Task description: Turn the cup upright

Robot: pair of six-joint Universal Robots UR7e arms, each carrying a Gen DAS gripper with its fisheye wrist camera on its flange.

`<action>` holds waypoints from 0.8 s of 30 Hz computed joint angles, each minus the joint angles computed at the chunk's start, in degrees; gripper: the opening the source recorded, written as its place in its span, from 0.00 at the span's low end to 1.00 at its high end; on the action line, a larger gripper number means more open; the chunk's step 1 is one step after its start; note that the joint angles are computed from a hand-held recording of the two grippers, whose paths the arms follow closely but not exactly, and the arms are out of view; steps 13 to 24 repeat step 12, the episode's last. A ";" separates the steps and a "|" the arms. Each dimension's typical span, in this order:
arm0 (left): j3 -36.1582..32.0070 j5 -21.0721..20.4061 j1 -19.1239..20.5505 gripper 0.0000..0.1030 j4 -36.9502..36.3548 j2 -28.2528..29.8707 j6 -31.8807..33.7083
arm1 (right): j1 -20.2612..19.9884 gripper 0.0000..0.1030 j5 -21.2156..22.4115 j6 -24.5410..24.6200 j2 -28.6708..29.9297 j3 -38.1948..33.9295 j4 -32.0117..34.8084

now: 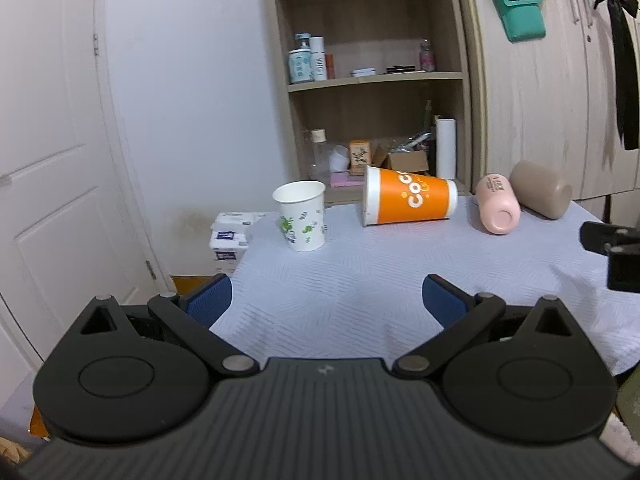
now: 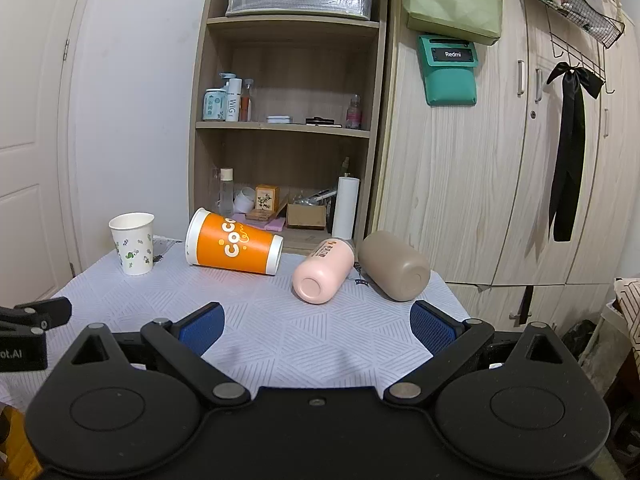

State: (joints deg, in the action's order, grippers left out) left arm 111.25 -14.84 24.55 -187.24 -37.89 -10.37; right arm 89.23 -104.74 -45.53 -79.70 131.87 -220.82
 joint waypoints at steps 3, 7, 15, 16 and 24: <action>0.09 -0.10 0.31 1.00 1.01 -0.39 -1.13 | -0.06 0.98 0.07 -0.02 -0.03 -0.02 0.07; 0.33 -0.01 0.32 1.00 0.67 -0.49 -1.28 | -0.24 0.98 -0.16 0.14 -0.08 -0.02 0.30; 0.68 -0.35 0.33 1.00 2.65 -1.22 -3.60 | -0.30 0.98 -0.28 0.01 -0.13 0.13 0.30; 0.68 -0.35 0.33 1.00 2.65 -1.22 -3.60 | -0.30 0.98 -0.28 0.01 -0.13 0.13 0.30; 0.68 -0.35 0.33 1.00 2.65 -1.22 -3.60 | -0.30 0.98 -0.28 0.01 -0.13 0.13 0.30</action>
